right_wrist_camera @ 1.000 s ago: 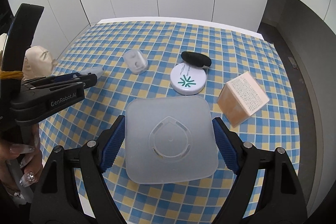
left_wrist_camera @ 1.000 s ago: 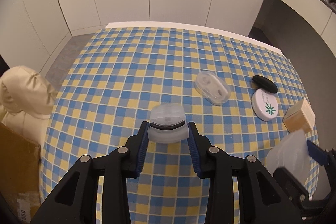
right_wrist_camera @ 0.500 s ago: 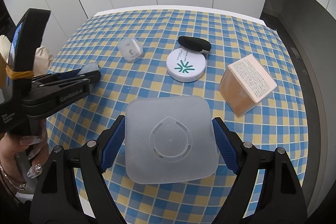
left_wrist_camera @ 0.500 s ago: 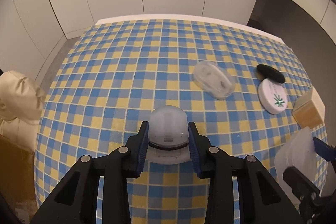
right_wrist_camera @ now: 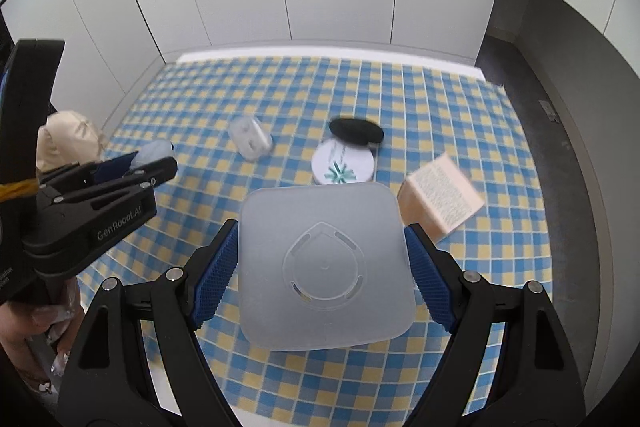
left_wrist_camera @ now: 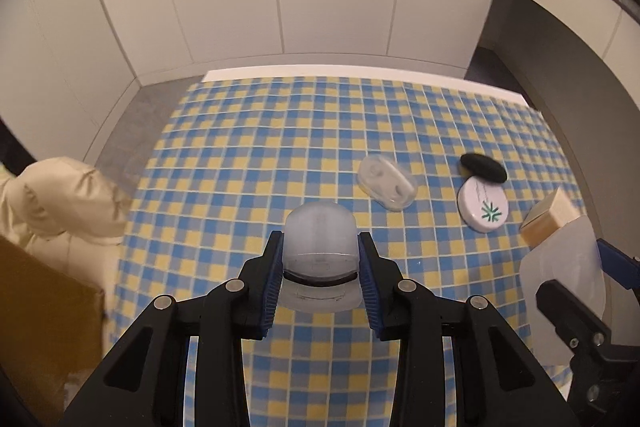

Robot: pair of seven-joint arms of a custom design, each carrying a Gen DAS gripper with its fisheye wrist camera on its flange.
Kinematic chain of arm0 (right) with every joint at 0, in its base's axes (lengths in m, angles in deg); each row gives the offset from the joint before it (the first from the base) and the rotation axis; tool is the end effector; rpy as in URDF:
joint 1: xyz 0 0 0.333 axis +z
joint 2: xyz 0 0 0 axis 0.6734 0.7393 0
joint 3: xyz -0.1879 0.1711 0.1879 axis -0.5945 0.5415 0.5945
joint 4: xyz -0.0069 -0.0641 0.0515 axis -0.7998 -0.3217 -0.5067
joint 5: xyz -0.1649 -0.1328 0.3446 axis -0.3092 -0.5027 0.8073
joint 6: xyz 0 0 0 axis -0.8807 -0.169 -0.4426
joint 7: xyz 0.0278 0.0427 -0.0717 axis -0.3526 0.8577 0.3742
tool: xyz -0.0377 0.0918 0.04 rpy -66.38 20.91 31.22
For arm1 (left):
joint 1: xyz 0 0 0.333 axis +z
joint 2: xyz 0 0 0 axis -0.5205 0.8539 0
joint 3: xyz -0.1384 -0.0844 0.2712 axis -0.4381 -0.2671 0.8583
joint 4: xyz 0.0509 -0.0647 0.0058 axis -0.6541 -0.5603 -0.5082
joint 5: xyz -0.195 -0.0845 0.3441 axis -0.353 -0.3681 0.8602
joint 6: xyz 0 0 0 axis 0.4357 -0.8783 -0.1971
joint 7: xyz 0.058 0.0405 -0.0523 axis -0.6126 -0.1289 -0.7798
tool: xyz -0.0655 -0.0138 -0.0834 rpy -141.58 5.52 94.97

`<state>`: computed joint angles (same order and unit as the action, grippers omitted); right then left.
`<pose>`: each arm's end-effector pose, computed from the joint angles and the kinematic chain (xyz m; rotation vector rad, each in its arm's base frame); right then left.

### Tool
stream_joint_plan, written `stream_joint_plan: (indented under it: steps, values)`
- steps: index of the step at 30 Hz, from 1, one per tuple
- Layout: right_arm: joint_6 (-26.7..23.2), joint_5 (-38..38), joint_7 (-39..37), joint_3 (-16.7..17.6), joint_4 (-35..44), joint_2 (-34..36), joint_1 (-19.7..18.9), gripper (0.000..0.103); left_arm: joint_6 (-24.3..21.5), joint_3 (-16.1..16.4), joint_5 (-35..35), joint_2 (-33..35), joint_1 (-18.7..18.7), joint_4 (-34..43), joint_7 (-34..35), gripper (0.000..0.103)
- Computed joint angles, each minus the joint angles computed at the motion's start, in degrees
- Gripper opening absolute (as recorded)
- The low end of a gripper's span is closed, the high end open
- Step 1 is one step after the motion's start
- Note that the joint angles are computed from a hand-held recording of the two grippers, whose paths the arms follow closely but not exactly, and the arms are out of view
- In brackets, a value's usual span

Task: Organize objects
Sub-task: 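Lift the clear container with the left tool while the right tool lifts the square box toward the cardboard box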

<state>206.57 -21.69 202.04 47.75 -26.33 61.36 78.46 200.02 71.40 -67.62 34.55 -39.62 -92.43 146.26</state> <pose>0.4821 0.4302 0.5706 -1.5836 2.1625 -0.5908 0.6036 -0.2023 0.5824 -1.6850 2.1726 -0.5886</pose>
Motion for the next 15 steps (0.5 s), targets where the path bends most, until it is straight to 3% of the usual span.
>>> stream_joint_plan:
  steps: [2,6,15]
  values:
    - [-1.89,-0.16,-0.49,0.07,2.59,0.45,0.30,0.083,-3.01,0.17,-1.84,-0.46,0.37,1.85,0.01,0.035]
    - [-5.45,-0.83,-2.52,-0.04,8.73,1.73,1.21,0.083,-4.63,0.50,-2.08,-2.08,0.69,4.07,-0.38,0.035]
    - [-19.75,-4.65,-7.94,-2.41,30.25,8.51,6.46,0.083,-11.04,0.62,1.47,-2.12,0.64,16.70,-1.06,0.035]
